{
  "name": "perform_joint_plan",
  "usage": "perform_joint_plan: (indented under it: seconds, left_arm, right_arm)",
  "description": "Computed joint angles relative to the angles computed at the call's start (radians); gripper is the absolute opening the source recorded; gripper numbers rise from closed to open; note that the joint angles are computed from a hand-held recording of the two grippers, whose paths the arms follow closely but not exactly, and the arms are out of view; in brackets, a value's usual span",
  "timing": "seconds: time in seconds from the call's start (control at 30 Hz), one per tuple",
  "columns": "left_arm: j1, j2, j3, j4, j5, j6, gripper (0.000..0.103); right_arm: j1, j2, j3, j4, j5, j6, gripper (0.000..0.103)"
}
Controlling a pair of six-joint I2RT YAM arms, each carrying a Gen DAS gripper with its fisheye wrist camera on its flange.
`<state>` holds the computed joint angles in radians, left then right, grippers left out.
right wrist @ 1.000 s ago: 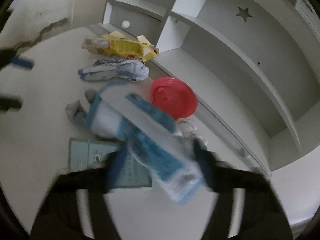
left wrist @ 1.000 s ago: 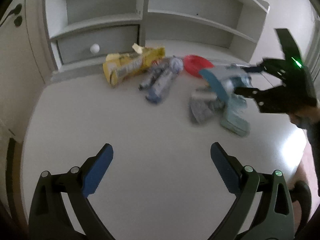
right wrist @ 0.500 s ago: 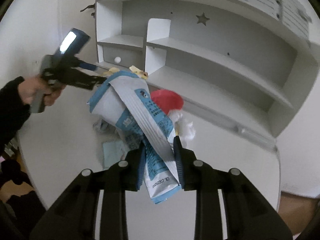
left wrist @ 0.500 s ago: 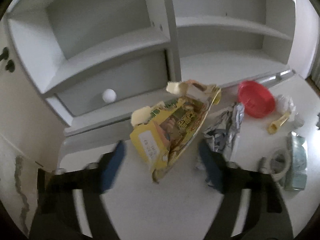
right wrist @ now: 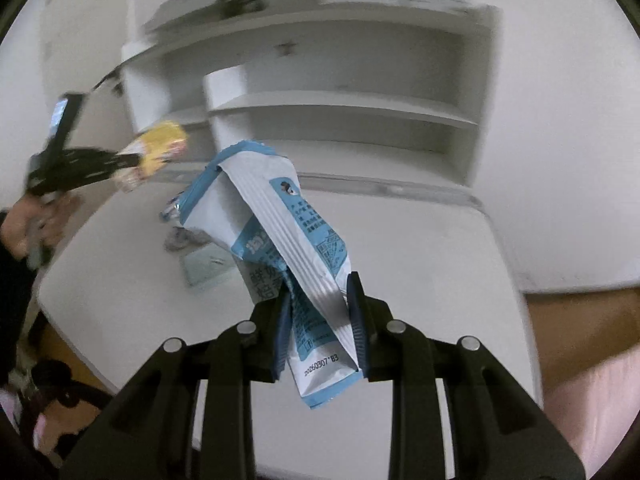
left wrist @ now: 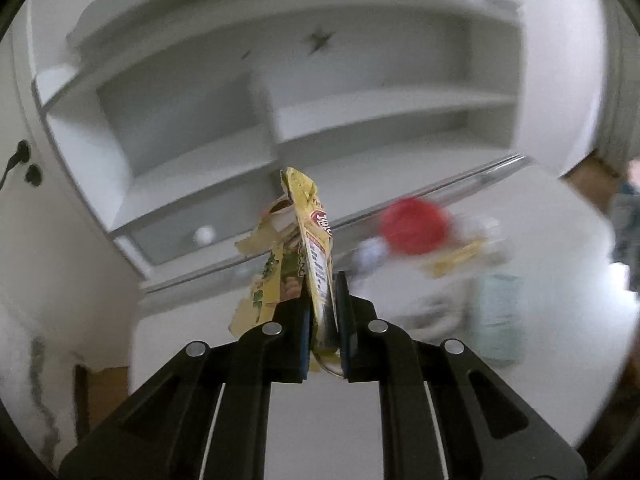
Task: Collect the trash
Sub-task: 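Grasp the blue-white packet with the right tool while the left grasps the yellow wrapper, then carry packet and wrapper over the black bin and open both tools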
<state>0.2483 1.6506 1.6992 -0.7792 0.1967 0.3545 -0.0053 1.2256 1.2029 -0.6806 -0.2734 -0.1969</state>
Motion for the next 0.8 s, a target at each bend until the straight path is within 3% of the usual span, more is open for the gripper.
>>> perform_joint_plan:
  seconds: [0.17,0.33,0.47,0.53,0.63,0.8]
  left_arm:
    - [-0.231,-0.179,-0.094,-0.020,0.030,-0.072,0.010]
    - [-0.667,-0.187,-0.143,0.025,-0.038,-0.187,0.010]
    - [-1.000,-0.055,-0.118,0.109,-0.078,-0.285,0.010]
    - [-1.108,0.027,-0.089,0.138,-0.063,-0.313,0.010]
    - [-1.235,0.198,-0.014,0.183,-0.023,-0.360,0.010]
    - [-1.310,0.519,0.153,0.220,-0.008,-0.392,0.010]
  right_arm:
    - [-0.342,-0.140,-0.084,-0.077,-0.112,0.003,0.027]
    - [-0.826,-0.161,-0.154,-0.140,-0.287,-0.108,0.027]
    - [-1.189,-0.053,-0.177,-0.155,-0.379,-0.227,0.027]
    - [-1.319,0.033,-0.182,-0.125,-0.372,-0.271,0.027]
    - [-1.435,0.175,-0.164,-0.064,-0.341,-0.293,0.027]
    - [-1.489,0.412,-0.116,0.018,-0.252,-0.286,0.027]
